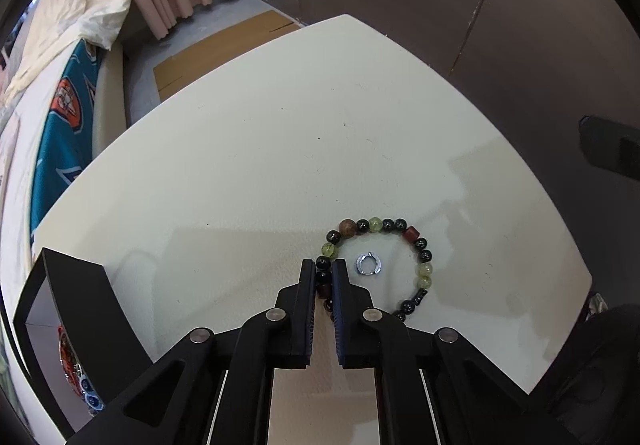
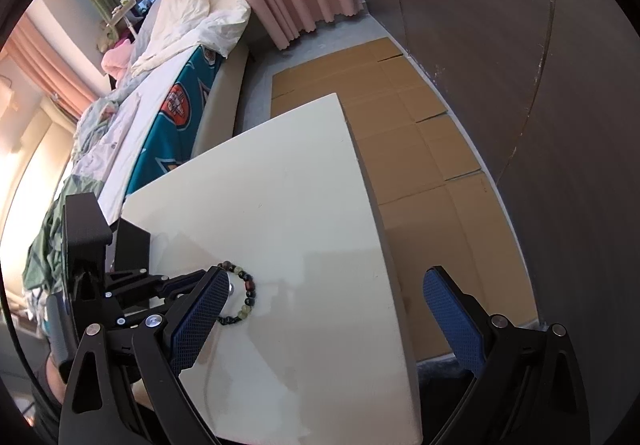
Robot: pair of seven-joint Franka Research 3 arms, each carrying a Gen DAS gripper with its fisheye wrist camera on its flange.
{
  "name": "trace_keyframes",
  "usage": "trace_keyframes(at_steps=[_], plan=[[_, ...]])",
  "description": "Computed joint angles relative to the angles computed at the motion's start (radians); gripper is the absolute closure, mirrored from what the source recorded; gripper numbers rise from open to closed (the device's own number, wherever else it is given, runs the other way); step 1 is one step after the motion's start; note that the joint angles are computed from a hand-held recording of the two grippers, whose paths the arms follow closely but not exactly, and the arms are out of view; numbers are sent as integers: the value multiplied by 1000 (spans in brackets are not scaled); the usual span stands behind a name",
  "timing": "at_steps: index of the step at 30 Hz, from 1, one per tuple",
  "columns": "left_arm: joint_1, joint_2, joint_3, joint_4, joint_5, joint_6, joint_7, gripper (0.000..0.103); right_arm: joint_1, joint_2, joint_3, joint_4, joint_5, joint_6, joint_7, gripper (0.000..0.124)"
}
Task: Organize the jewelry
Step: 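Grasp the dark beaded bracelet with the left tool and lift it, then drop the beaded bracelet into the box with the left tool while the right tool grasps the small silver ring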
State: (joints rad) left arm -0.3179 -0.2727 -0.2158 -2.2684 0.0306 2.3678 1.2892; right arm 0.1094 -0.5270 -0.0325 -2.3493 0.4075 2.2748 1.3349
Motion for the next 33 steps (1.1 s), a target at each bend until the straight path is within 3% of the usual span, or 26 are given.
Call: trace_keyframes(at_steps=[7, 11, 15, 19, 25, 28, 33], plan=[[-21, -66, 35, -26, -87, 53, 53, 95, 14, -2, 8, 3, -1, -3, -4, 25], [-46, -106, 59, -36, -160, 82, 105, 95, 23, 19, 8, 20, 10, -27, 1, 39], [-55, -144, 66, -46, -188, 95, 122, 95, 30, 29, 25, 24, 3, -30, 18, 44], [-50, -183, 77, -67, -197, 107, 119, 95, 43, 46, 36, 34, -5, -48, 32, 53], [-29, -244, 103, -102, -190, 124, 112, 95, 77, 52, 54, 32, -6, -44, 27, 54], [-19, -268, 125, -116, -193, 132, 109, 95, 97, 69, 68, 36, -10, -37, 17, 67], [8, -314, 149, -142, -181, 136, 103, 95, 116, 111, 108, 47, -69, -34, 41, 74]])
